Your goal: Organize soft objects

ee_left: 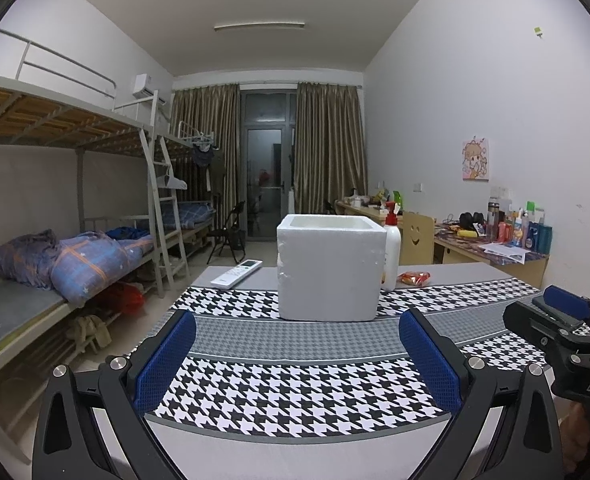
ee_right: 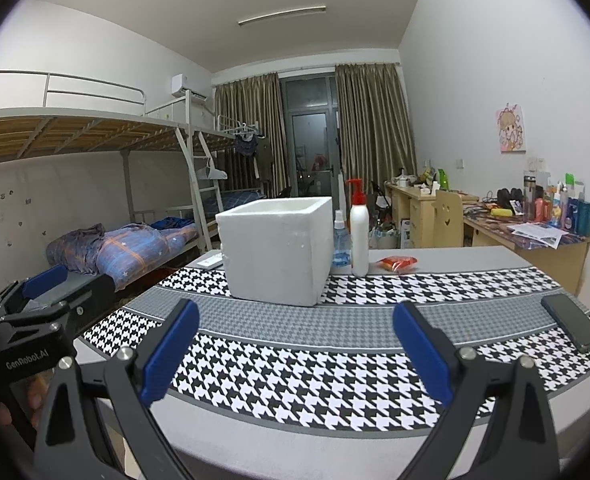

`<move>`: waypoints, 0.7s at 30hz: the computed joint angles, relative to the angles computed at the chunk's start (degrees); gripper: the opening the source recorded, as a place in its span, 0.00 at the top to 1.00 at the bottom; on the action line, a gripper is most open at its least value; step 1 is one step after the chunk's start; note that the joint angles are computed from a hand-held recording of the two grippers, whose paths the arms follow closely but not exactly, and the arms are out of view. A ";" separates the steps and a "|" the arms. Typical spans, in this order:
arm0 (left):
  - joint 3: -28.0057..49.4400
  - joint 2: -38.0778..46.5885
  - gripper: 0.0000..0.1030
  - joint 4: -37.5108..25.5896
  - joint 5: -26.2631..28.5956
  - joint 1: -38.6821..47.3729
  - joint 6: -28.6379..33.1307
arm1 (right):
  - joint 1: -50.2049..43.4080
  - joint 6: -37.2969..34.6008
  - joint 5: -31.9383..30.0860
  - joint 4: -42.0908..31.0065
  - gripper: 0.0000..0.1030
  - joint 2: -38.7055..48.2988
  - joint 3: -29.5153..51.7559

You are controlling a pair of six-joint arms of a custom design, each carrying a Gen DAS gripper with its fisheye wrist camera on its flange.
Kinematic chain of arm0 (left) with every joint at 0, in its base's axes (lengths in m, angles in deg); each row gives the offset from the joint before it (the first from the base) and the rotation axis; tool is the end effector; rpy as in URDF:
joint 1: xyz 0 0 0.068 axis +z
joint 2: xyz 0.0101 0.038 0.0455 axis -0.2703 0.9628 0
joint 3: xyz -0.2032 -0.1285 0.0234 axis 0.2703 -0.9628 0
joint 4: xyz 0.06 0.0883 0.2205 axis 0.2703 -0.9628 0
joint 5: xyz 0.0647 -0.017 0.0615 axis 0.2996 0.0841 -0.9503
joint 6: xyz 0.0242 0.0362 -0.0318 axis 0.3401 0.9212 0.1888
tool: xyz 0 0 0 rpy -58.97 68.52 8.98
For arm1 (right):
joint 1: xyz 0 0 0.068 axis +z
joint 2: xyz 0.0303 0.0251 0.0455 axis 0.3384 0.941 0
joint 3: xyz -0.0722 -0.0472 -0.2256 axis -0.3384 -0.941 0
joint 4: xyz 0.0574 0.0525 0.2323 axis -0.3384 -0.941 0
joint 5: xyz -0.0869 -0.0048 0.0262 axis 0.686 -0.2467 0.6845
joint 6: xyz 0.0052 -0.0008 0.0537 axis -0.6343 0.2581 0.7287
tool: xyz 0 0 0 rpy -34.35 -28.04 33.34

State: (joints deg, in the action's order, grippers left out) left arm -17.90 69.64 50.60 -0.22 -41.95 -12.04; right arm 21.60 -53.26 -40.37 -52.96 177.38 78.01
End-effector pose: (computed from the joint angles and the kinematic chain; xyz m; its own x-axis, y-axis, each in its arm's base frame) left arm 0.2600 -0.0966 0.2347 -0.1643 -0.1053 -0.9808 -0.4738 0.8805 -0.0152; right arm 0.3789 0.0358 0.2347 -0.2292 -0.1150 -0.9666 -0.6958 0.7137 0.0801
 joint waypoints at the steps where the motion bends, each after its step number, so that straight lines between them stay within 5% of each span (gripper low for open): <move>1: -0.11 -0.02 0.01 -0.07 0.02 0.08 -0.04 | -0.01 -0.04 0.09 0.08 0.04 0.10 -0.05; 21: -0.48 1.31 0.01 -0.47 2.45 1.47 -1.47 | 0.28 0.28 0.00 0.90 0.04 1.61 -0.03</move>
